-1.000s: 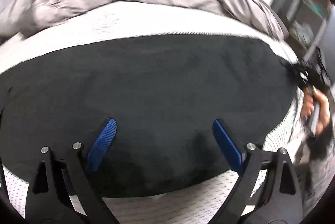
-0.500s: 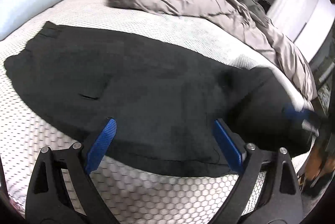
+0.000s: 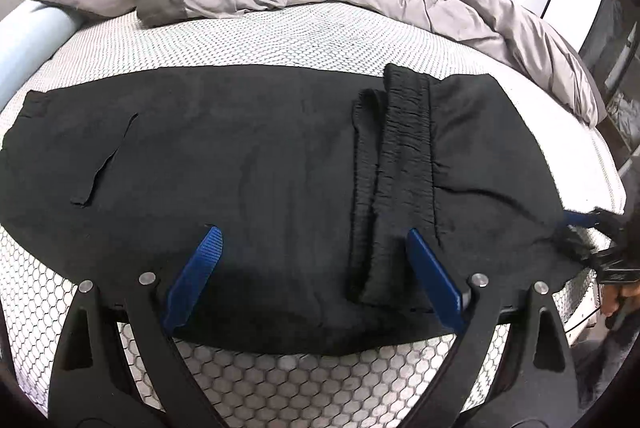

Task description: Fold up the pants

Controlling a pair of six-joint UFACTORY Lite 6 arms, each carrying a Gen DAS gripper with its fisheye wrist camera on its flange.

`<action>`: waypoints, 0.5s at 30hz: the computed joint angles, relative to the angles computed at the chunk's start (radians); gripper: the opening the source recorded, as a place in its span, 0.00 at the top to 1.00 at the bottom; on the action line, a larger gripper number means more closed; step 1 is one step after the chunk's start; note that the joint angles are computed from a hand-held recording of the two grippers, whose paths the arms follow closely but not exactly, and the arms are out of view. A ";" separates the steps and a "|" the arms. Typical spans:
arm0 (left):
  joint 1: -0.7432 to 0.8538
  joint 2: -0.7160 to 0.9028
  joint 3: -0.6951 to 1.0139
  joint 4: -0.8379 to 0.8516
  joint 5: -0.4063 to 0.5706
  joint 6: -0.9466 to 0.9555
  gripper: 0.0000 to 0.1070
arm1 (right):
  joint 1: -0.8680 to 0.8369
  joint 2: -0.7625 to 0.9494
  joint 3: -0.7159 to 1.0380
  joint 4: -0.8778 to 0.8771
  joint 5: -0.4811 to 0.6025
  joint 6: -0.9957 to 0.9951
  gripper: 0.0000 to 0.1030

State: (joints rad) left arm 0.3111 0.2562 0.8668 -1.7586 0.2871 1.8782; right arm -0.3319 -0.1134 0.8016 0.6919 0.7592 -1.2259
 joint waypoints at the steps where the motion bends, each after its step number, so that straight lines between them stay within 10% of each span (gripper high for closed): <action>1: 0.002 0.003 0.006 0.022 0.007 -0.030 0.14 | -0.052 -0.018 0.002 0.027 0.046 -0.050 0.29; 8: 0.085 0.052 0.075 0.151 0.198 -0.229 0.17 | -0.250 -0.022 0.063 0.109 0.236 -0.124 0.29; 15: 0.030 0.301 0.411 0.465 0.369 -0.590 0.40 | -0.218 0.016 0.087 0.135 0.255 0.004 0.29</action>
